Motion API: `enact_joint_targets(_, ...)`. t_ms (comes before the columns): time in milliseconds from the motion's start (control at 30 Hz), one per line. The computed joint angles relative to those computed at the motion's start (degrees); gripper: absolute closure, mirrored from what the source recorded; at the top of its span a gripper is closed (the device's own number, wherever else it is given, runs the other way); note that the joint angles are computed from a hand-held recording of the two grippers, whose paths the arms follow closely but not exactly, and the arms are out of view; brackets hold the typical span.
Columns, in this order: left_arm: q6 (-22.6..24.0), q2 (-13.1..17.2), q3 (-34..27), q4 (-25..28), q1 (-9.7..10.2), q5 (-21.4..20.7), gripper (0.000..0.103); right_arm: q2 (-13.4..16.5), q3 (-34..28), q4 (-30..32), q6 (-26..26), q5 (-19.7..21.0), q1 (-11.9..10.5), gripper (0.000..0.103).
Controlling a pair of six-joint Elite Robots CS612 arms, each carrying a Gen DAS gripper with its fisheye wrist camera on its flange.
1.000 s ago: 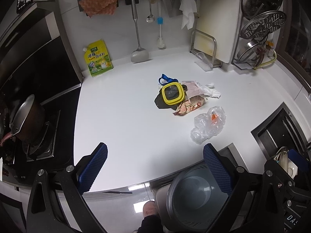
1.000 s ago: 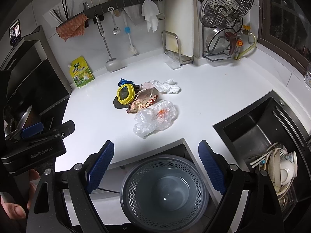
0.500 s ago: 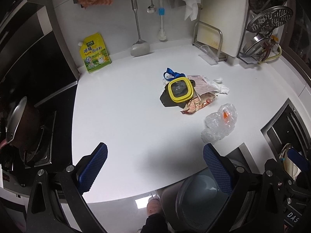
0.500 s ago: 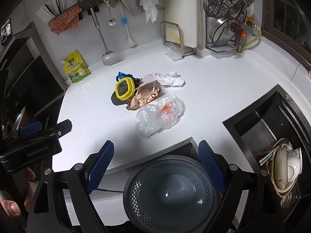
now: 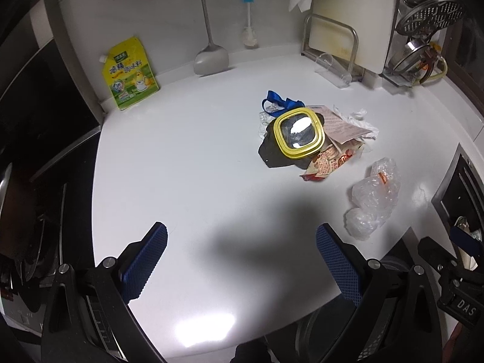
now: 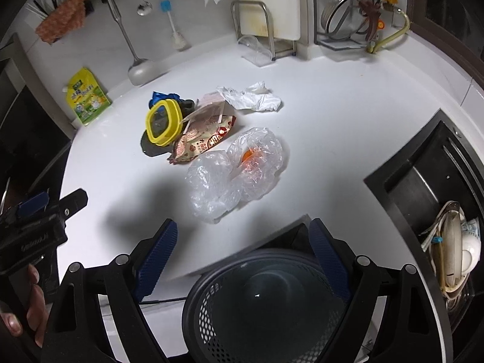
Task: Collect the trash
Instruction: 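Reach the right tool to the clear plastic bag and close on it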
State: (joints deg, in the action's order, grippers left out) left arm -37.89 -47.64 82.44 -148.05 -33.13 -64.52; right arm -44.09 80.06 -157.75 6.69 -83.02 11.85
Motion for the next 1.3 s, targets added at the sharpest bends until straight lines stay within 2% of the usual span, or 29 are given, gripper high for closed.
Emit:
enact_joint_targets(300,2.66,1.82,-0.84,-1.63,1.17,-1.77,0.006,5.11,-6.85,2.82,2.9,-0.59,1.11,0.019)
enact_joint_targets(500,3.2,2.57,-1.25,-2.6,1.86,-2.72,0.006,7.78,-10.58,4.73,4.58,-2.54,1.98,0.019)
enact_joint_targets(733,3.63,3.23,-1.73,-3.78,2.36,-3.3,0.006,9.46,-12.39,3.89,4.43,-5.15,2.6,0.02)
enact_joint_targets(800,3.75,3.39,-1.89,-3.97,2.41,-3.51,0.006,9.52,-12.26,3.28,4.38,-4.79,2.57,0.036)
enact_joint_targets(1067,4.76,4.21,-3.22,-3.93,2.38,-4.49,0.006,8.41,-9.71,-0.22,2.05,-2.55,2.17,0.069)
enact_joint_targets(1200,5.41,4.58,-3.91,-4.33,2.16,-4.77,0.006,7.47,-7.97,-4.24,0.49,-2.03,1.93,0.076)
enact_joint_targets(1300,5.58,5.01,-4.75,-4.29,2.09,-5.16,0.006,6.92,-7.33,-6.31,0.34,-1.84,1.61,0.077)
